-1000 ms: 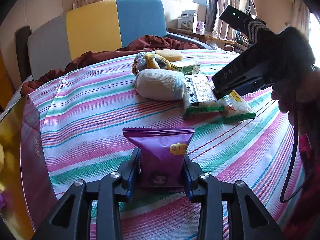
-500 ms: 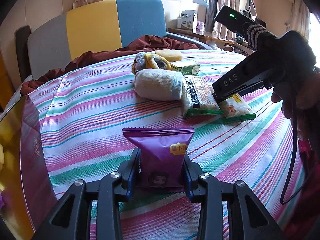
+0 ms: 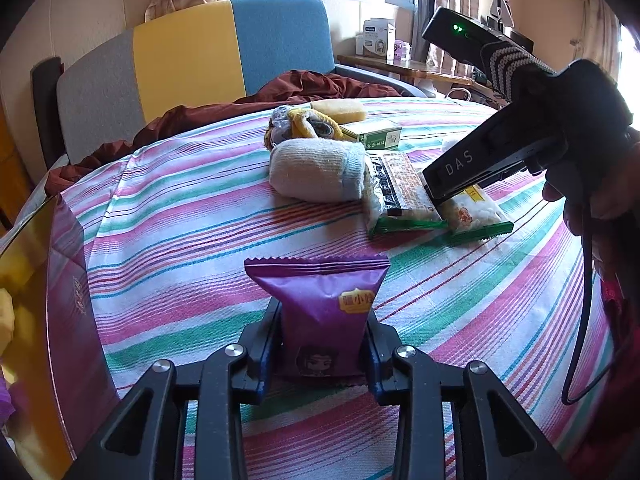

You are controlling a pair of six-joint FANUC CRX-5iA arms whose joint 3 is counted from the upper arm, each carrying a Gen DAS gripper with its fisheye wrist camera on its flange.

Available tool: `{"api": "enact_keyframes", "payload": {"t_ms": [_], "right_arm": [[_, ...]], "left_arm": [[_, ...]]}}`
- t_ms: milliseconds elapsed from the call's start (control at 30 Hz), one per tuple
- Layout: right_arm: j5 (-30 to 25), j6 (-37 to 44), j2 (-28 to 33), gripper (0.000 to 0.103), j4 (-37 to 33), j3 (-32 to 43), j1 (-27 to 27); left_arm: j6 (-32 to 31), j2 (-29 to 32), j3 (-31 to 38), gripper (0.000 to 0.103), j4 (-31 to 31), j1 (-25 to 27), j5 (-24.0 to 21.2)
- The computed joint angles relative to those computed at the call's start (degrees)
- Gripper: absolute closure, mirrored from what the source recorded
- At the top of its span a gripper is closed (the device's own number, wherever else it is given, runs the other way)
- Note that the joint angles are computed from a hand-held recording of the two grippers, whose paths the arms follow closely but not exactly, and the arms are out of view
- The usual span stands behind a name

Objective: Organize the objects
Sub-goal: 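Carry the purple packet into the gold tray and open the left tool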

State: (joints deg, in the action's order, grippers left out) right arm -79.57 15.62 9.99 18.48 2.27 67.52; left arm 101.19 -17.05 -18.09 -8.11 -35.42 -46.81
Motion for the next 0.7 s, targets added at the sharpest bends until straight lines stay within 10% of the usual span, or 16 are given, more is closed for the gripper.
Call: {"api": "enact_keyframes", "payload": {"t_ms": [400, 700], "right_arm": [[0.4, 0.2, 0.7, 0.055, 1.1, -0.2, 0.2], [-0.1, 0.9, 1.2, 0.055, 2.4, -0.7, 0.4]], "left_arm": [[-2.7, -7.9, -0.4, 0.069, 5.6, 2.2, -2.8], [-9.3, -17.3, -2.2, 0.069, 15.1, 25.8, -13.2]]}}
